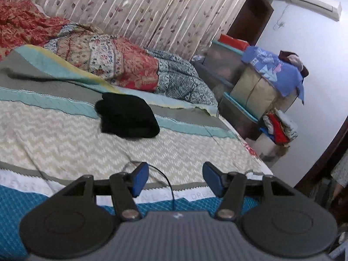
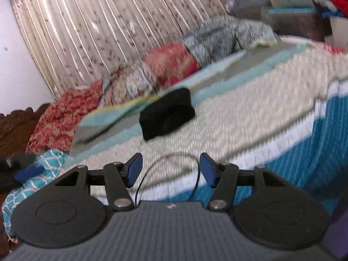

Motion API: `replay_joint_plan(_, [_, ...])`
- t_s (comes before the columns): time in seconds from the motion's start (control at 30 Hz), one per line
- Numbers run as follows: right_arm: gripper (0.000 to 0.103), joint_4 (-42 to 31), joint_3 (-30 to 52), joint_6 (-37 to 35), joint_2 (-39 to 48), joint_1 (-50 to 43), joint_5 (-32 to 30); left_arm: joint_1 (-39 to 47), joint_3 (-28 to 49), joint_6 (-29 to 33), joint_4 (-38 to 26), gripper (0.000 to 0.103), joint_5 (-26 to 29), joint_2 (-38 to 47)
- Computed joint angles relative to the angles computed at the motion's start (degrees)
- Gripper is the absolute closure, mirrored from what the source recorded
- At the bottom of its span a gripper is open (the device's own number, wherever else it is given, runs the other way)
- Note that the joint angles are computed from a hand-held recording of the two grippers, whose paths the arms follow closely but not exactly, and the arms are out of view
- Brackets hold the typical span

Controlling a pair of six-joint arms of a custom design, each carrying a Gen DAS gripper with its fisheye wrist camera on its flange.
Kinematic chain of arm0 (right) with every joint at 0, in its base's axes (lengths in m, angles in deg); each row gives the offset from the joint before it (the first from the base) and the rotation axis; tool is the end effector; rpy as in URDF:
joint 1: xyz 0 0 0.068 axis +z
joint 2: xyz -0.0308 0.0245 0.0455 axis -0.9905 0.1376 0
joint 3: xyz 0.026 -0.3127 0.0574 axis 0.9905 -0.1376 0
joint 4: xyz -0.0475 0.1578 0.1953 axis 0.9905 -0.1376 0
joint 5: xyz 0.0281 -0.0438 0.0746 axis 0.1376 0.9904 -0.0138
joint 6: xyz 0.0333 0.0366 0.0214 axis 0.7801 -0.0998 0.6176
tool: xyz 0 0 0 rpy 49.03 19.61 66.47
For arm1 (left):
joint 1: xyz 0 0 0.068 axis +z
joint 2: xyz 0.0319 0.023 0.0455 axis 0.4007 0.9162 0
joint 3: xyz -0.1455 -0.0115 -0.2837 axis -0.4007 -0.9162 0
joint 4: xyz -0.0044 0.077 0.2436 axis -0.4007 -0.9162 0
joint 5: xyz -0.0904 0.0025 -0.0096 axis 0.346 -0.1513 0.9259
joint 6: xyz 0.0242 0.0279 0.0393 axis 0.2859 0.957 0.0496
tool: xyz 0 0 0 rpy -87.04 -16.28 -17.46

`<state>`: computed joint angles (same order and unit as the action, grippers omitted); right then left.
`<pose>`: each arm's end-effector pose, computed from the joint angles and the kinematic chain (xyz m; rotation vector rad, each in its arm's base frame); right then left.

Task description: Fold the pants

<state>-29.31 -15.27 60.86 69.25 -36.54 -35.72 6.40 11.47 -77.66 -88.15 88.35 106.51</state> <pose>0.1977 0.1875 0.2446 0.0258 2.0406 0.6400 0.1222 -0.0418 0.2840 -0.0903 2.0580 -0.5778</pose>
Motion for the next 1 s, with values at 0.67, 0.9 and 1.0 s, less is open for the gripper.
replay_joint_plan(0.67, [0.043,11.7,-9.3,2.6,0.0,5.7,-3.6,-17.8,5.6,-12.1,-4.2,0.035,-33.6,20.5])
replay_joint_plan(0.9, [0.043,10.9,-6.6,3.8,3.2,8.7,-1.9,-19.3,6.0,-13.3,-7.4,0.031,-34.8,22.8])
replay_joint_plan(1.0, [0.043,9.7,-5.4,4.1,3.9,10.1,-0.4,-19.0,5.8,-14.4,-8.6,0.021,-35.5,23.0])
